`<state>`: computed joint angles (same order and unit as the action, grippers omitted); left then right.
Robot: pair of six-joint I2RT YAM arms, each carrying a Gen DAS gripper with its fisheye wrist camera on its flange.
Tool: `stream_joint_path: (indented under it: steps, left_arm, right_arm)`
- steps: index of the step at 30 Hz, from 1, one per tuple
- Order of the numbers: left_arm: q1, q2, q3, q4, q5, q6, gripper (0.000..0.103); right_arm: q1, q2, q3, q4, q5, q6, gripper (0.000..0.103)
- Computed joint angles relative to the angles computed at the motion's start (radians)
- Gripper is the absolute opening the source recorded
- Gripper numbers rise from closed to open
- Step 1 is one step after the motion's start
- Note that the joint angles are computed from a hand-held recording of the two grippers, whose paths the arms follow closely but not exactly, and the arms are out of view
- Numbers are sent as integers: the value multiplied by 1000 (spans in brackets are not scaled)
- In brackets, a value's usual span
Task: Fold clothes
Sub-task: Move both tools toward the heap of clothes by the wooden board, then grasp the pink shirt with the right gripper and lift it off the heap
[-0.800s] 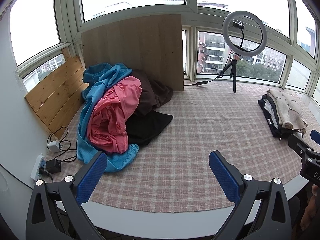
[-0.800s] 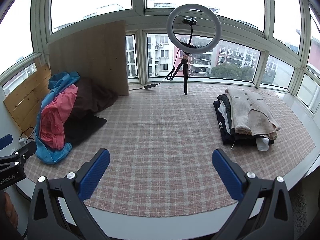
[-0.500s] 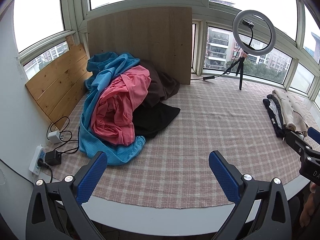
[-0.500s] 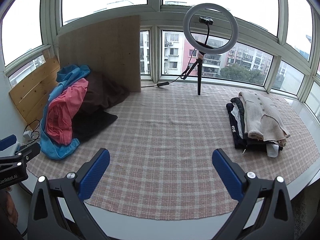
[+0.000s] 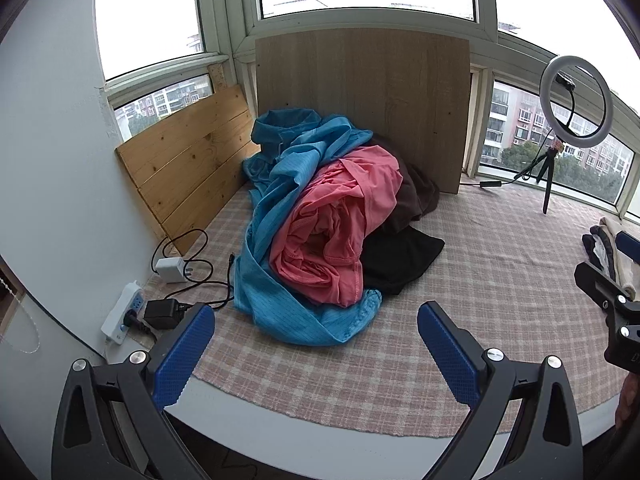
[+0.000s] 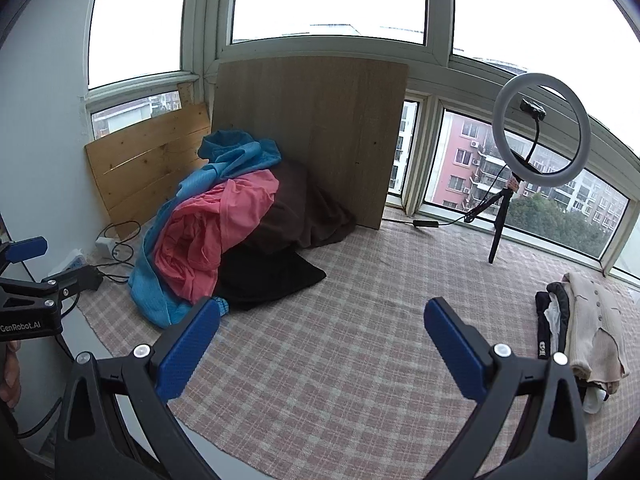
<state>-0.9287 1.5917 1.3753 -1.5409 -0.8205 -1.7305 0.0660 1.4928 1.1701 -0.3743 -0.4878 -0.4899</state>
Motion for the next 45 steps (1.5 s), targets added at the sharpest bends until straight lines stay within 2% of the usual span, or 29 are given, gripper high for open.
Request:
stream_joint_path:
  steps: [7,11,18,21,28,31,34,36,38,40,43,45]
  left_arm:
    - [104,-63,-97,64,6,58,96]
    - [156,-101,-145,111,8,94,96]
    - [247,-157,-221,174,21,147,96]
    - [287,-189,-279,220,33,181,96]
    - [391,-262,-426,376,81,268,96]
    - [434,-282,-474,434,97,303,96]
    - [461,-301,-508,480,113,325,96]
    - [455,-301,-515,483,115,318,96]
    - [447,-295,-514,475,115,311,96]
    - [443,-295,-514,470,117,315,96]
    - [440,-317,-516,467,116,326,96]
    - [431,-328,-507,449,103,324,96]
  right_arm:
    - [146,143,133,-31,44,-9,103]
    - [218,212,203,-7,80,-7,103]
    - [315,368,334,47,84,-42,102]
    - [351,498,474,4,89,-35,99]
    - [453,855,927,-188,169,-22,97]
    - [486,957,1072,-270,195,-44,85]
    - [512,1004,1128,-297,229,-67,82]
    - [520,1006,1137,-312,233,-88,67]
    - [524,1005,1149,-336,226,-107,36]
    - [520,1009,1182,-382,204,-111,21]
    - [496,1005,1229,-475,147,-98,13]
    - [469,1013,1307,-578,57,-79,6]
